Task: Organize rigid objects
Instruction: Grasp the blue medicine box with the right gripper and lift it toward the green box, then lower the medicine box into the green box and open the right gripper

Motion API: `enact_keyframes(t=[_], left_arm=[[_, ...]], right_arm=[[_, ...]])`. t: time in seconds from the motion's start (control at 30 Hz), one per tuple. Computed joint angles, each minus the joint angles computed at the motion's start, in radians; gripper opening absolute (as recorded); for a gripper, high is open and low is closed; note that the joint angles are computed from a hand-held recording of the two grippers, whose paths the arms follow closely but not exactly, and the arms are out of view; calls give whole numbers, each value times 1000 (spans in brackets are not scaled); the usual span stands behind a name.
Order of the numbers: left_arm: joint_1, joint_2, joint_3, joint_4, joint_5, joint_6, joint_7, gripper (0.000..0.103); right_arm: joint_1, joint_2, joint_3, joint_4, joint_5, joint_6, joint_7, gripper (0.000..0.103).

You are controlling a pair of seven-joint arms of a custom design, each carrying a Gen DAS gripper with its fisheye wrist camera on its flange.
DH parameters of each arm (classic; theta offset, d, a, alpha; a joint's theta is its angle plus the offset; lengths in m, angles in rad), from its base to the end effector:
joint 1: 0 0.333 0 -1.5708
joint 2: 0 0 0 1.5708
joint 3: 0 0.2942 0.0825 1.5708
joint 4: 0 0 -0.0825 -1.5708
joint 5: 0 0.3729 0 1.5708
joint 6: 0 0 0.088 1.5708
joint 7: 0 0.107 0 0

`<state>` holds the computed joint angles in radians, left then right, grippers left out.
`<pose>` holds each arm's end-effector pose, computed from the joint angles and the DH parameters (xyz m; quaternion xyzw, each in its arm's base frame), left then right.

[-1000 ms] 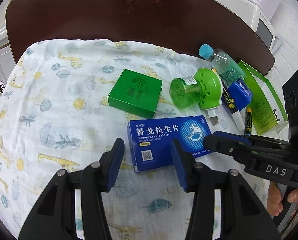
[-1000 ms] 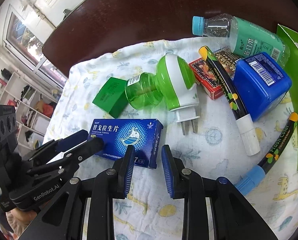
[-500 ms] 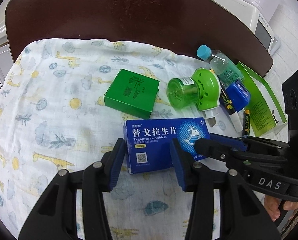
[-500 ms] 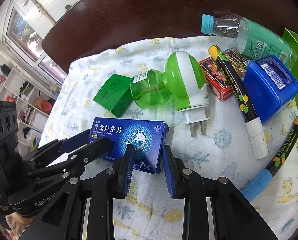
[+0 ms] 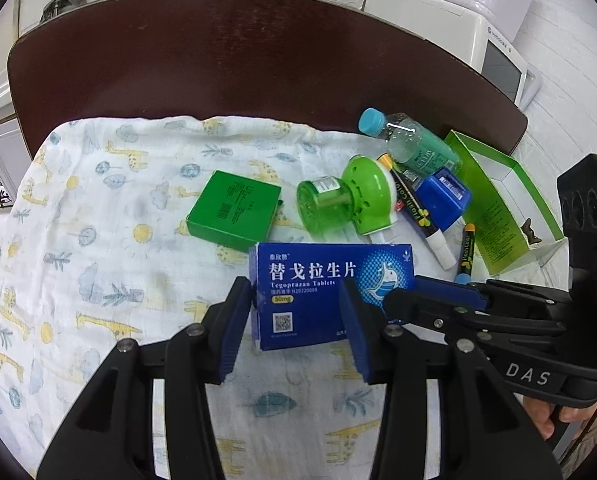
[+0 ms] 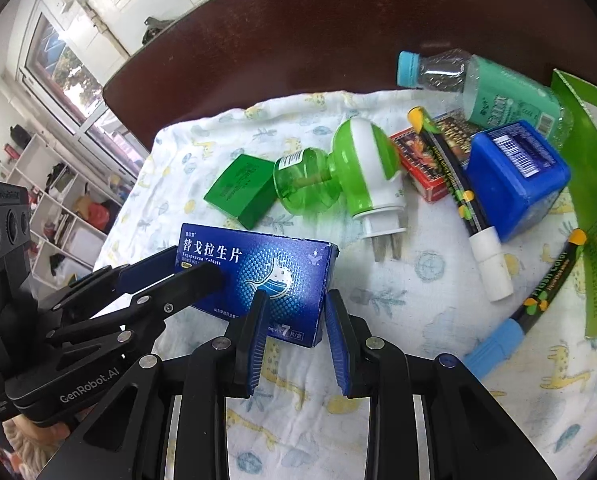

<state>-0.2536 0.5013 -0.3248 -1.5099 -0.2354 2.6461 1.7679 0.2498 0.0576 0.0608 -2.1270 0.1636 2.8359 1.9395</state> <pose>0.6277 -0.3491 0.4461 -0.4717 0.8089 -0.3473 0.0511 0.5608 0.1707 0.4423 -0.5995 0.7324 -0.0924 0.3091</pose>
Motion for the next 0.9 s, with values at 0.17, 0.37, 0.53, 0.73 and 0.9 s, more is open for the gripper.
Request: enact_keyframes(t=[0.17, 0.37, 0.53, 0.73, 0.9], left_arm=[[-31, -2, -1, 29, 32, -2, 0, 43], [-90, 18, 5, 98, 88, -17, -8, 43], [-139, 50, 7, 173, 135, -34, -12, 43], [-203, 106, 14, 294, 186, -58, -19, 43], [-275, 194, 26, 461, 231, -118, -15, 43]], right_arm=[[-9, -62, -11, -67, -8, 40, 13, 30], [-27, -157, -29, -168, 9, 105, 8, 30], [-51, -238, -45, -245, 6, 153, 14, 30], [-115, -327, -37, -317, -66, 197, 66, 30], [-169, -398, -41, -373, -105, 217, 92, 30]])
